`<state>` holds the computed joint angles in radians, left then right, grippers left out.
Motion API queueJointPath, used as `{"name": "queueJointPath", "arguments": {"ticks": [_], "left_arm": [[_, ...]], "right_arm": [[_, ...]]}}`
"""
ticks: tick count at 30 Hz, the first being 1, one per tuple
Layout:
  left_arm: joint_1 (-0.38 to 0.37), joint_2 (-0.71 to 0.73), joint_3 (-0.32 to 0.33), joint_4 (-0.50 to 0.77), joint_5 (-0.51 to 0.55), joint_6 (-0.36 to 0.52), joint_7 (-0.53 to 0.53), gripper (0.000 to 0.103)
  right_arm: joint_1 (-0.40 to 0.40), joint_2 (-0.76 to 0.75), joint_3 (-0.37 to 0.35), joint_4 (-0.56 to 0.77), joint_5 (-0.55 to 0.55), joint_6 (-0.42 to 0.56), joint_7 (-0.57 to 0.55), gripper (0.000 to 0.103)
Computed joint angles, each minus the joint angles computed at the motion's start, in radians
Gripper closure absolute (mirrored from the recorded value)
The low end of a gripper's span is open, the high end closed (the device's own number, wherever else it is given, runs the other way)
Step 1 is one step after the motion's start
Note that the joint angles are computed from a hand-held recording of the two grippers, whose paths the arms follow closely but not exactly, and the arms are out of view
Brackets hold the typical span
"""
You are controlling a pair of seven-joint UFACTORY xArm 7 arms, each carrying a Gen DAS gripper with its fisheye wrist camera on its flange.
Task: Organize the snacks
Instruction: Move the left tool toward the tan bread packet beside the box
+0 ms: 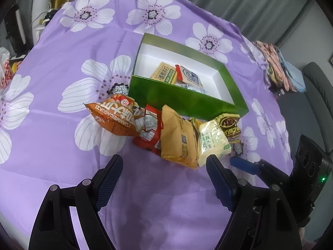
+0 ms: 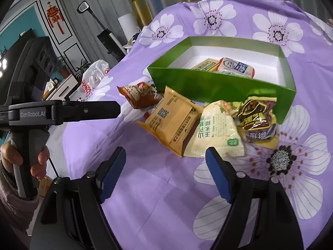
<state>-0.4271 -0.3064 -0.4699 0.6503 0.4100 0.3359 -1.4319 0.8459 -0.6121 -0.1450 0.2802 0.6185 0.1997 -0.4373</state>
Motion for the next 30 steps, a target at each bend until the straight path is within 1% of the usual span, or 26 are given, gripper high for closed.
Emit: {"name": "queueJointPath", "arguments": {"ticks": [4, 6, 9, 16, 23, 26, 30], "left_arm": [[0.000, 0.016, 0.003, 0.006, 0.006, -0.006, 0.006, 0.021], [0.000, 0.023, 0.006, 0.006, 0.009, -0.013, 0.008, 0.021], [-0.003, 0.036, 0.012, 0.010, 0.013, -0.020, 0.014, 0.021], [0.002, 0.050, 0.012, 0.011, 0.032, -0.032, 0.000, 0.021], [0.024, 0.086, 0.009, 0.024, 0.104, -0.064, -0.033, 0.021], [0.034, 0.108, 0.006, 0.044, 0.153, -0.067, -0.051, 0.021], [0.024, 0.151, 0.017, 0.084, 0.221, -0.062, -0.069, 0.021]], "right_arm": [[0.014, 0.024, -0.011, 0.009, 0.010, -0.004, -0.009, 0.024], [0.026, 0.037, -0.028, 0.017, 0.022, -0.006, -0.027, 0.024], [0.030, 0.042, -0.027, 0.016, 0.039, -0.010, -0.039, 0.024], [0.062, 0.090, -0.047, 0.037, 0.104, -0.014, -0.098, 0.024], [0.088, 0.163, -0.052, 0.080, 0.220, -0.019, -0.201, 0.024], [0.113, 0.197, -0.062, 0.107, 0.311, -0.032, -0.281, 0.025], [0.097, 0.236, -0.039, 0.136, 0.385, -0.016, -0.346, 0.027]]}}
